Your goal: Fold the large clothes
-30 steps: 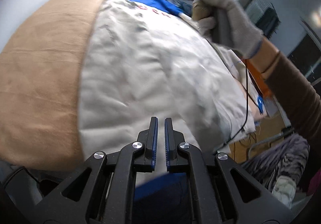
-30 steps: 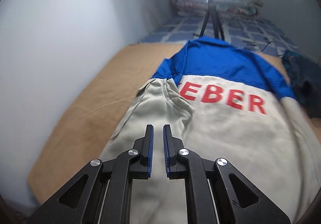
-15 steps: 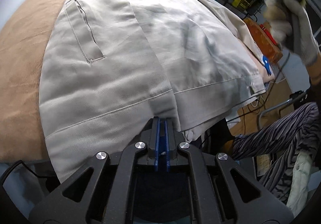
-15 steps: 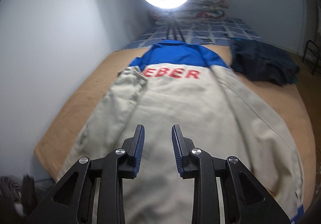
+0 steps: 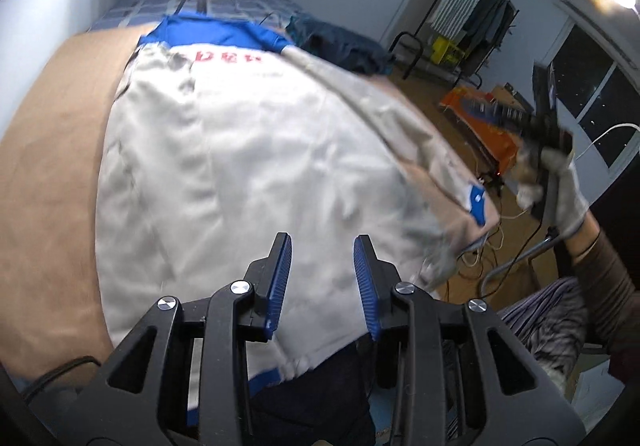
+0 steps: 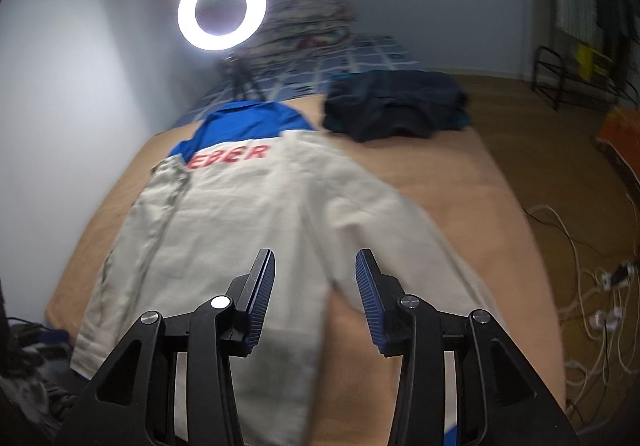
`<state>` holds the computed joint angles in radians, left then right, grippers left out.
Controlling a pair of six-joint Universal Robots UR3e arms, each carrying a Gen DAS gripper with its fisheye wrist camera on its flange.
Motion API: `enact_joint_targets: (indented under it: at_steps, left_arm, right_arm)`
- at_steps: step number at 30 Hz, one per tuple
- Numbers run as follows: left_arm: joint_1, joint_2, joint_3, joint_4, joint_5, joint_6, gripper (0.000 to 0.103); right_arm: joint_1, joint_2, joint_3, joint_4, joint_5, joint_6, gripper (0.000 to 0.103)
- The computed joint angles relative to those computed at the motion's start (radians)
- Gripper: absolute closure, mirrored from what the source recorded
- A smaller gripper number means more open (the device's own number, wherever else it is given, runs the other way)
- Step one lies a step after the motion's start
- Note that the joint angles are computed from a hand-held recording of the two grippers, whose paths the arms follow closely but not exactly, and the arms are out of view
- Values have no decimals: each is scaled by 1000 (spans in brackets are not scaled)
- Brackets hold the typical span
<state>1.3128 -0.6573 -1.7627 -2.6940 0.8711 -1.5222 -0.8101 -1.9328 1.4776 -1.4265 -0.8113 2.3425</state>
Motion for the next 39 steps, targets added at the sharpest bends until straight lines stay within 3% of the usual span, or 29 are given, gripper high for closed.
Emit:
enact_joint_targets:
  at_steps: [2, 5, 9, 14, 23, 28, 30, 31, 35, 39]
  left_arm:
    - [-180, -62, -28, 223, -71, -222, 71]
    - [-314, -123, -51, 422, -98, -399, 71]
    - [-406, -150, -93, 617, -98, -531, 71]
    - [-490, -212, -166, 809, -77, -685, 71]
    - [-567, -249, -234, 978, -45, -798, 71]
    - [-601, -250, -257, 1034, -27, -835, 71]
    - [-614, -246, -263, 1055, -23, -845, 71]
    - [-616, -240, -266, 1059, -22, -845, 71]
    - [-617, -220, -277, 1082, -19, -845, 71]
    - [-597, -208, -275, 1071, -24, -838, 71]
  right_arm:
    - [-80, 19, -16, 71, 20, -51, 62]
    - [-161, 78, -5, 63, 12, -62, 62]
    - [-179, 169, 70, -138, -84, 19, 62]
    - [-204, 277, 86, -170, -116, 32, 62]
    - [-168, 384, 127, -265, -195, 27, 57]
    - [-166, 347, 182, -287, -191, -14, 58]
    - [-166, 331, 192, -274, -189, -45, 90]
    - [-168, 335, 188, -262, -191, -57, 94]
    - [-168, 274, 226, -278, -180, -71, 99]
    - [-206, 147, 225, -155, -104, -124, 99]
